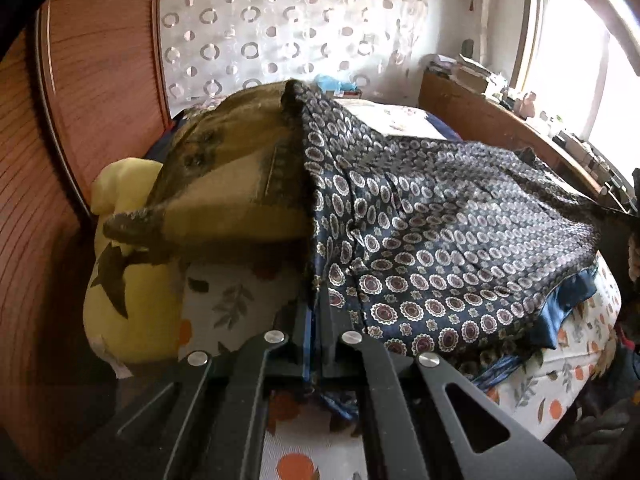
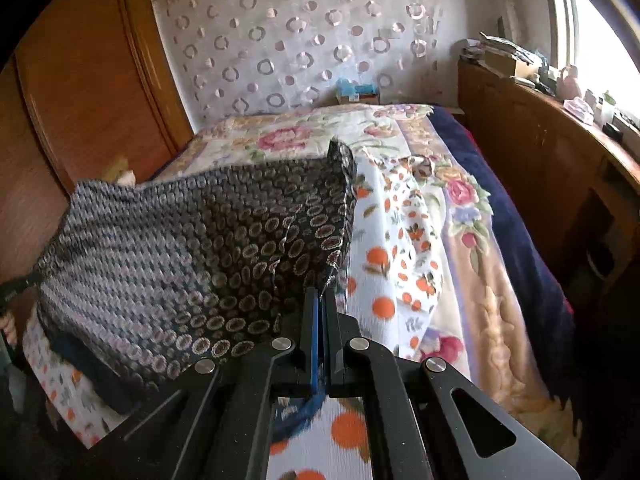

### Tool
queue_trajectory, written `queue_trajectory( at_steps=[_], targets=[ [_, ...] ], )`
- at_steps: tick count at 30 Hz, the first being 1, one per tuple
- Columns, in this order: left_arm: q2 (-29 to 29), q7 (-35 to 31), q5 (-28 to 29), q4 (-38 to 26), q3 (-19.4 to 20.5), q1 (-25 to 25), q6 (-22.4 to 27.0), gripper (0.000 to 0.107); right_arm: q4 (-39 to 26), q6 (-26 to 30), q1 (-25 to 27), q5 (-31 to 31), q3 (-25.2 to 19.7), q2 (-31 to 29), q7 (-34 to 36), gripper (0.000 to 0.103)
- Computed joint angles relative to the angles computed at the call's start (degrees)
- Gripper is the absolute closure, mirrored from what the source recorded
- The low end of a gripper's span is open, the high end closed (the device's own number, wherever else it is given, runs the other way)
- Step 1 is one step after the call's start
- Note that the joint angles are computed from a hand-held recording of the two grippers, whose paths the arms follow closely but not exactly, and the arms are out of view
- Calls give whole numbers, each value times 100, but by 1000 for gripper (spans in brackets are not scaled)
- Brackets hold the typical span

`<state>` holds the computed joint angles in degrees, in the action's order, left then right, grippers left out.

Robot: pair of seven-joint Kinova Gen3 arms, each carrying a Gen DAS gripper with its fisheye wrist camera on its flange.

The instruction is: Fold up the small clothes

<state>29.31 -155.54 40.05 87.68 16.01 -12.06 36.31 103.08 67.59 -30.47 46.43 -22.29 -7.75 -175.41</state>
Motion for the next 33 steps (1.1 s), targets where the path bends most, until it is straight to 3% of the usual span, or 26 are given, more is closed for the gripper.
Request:
queue_trajectory(
  at_steps=[8, 9, 12, 13, 15, 17, 21, 24, 33],
  targets=[
    [-23, -85, 123, 43, 78, -38, -66, 103, -218, 539, -247, 188, 33, 304, -45, 102],
    [-76, -173, 194, 135, 117, -75, -141, 98, -253, 601, -293, 250, 33, 333, -66, 101],
    [-209, -542, 575, 407, 297, -271, -288, 58, -322, 753, -456, 403, 35, 409, -142, 94],
    [-246, -636, 696, 479, 316, -302, -324, 53, -239, 699, -500, 414, 50, 389, -182, 91],
    [-301, -715, 823, 556, 272, -280, -352, 46, -203, 663, -578, 468, 40, 392, -215, 70],
    [-331, -793, 940, 624, 236, -259, -367, 45, -209, 676, -659, 510, 23, 436, -239, 60],
    [-337, -707, 914, 675, 67, -100, -389, 44, -276, 710, -834, 459, 46, 587, -156, 53],
    [-342, -611, 789, 739, -14, 25, -516, 44, -349, 743, -1011, 507, 85, 750, -104, 53],
    [-326, -381, 665, 823, 67, -42, -597, 44, -548, 106, -1338, 378, 337, 1180, 239, 52]
  ],
)
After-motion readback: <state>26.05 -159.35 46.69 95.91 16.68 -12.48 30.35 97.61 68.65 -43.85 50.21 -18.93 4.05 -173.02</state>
